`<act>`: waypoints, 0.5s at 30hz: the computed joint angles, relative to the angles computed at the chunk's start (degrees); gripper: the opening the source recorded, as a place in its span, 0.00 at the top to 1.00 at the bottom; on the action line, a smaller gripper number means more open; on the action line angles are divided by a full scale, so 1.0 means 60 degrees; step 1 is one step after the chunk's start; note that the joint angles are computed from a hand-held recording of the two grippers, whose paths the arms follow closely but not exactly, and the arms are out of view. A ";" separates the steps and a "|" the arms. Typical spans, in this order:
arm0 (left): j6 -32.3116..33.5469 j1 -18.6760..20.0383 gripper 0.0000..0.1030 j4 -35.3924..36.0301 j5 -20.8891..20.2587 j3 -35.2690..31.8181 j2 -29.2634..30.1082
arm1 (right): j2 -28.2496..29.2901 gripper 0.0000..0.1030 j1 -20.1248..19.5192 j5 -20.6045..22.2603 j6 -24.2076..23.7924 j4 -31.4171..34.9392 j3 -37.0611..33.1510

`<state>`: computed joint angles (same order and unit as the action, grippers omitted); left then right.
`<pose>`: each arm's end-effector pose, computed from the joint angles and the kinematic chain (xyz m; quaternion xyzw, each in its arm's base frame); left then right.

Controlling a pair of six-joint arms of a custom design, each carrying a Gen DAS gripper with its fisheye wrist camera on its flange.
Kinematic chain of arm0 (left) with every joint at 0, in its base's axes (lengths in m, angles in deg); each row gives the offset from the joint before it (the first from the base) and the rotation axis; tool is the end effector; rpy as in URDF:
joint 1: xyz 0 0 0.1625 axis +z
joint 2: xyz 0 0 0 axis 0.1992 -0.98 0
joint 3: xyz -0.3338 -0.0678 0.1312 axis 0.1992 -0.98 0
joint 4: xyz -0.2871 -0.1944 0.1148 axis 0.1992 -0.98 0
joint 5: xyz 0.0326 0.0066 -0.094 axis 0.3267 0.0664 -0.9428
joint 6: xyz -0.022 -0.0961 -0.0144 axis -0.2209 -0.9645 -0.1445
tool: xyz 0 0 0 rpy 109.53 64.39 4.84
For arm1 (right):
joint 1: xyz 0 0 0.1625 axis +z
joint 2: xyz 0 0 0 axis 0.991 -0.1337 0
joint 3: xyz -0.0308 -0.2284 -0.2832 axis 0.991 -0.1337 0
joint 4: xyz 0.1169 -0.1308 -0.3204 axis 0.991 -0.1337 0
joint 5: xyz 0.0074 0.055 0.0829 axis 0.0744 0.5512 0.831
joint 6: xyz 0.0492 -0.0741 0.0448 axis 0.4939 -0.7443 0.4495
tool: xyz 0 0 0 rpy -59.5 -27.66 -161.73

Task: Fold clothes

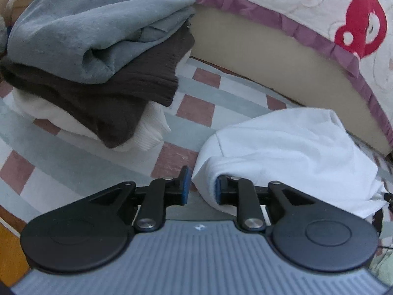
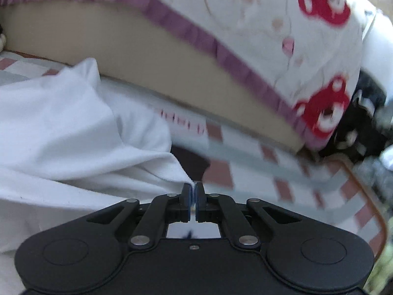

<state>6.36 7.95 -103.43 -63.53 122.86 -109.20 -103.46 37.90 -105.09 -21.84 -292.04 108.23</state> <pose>-0.0949 -0.2583 0.3858 0.0254 0.8878 -0.3729 0.2685 0.2358 -0.3247 0.1790 0.1727 -0.7633 0.3489 0.5155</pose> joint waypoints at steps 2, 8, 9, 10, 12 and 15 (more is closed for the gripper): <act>0.0806 0.0206 0.74 -0.0576 -0.0760 -0.0155 0.0057 | -0.0372 0.98 -0.0137 0.0386 0.0842 0.0405 0.0347; 0.2331 0.0990 0.38 -0.2333 -0.3575 -0.0156 -0.0199 | -0.0805 0.98 -0.0268 0.1293 0.0603 0.0120 0.0596; 0.2249 0.0582 0.38 -0.1813 -0.3210 -0.0192 -0.0045 | -0.0852 0.98 -0.0268 0.1419 0.0503 0.0066 0.0636; 0.2117 0.0099 0.37 -0.1100 -0.2672 -0.0259 0.0211 | -0.0891 0.98 -0.0216 0.1500 0.0471 0.0041 0.0671; 0.2031 -0.0655 0.37 -0.0005 -0.1764 -0.0262 0.0656 | -0.0969 0.98 -0.0092 0.1646 0.0435 0.0002 0.0740; 0.3300 -0.0943 0.36 -0.0521 -0.1470 0.0235 0.0570 | -0.1171 0.98 0.0059 0.1991 0.0625 -0.0007 0.0909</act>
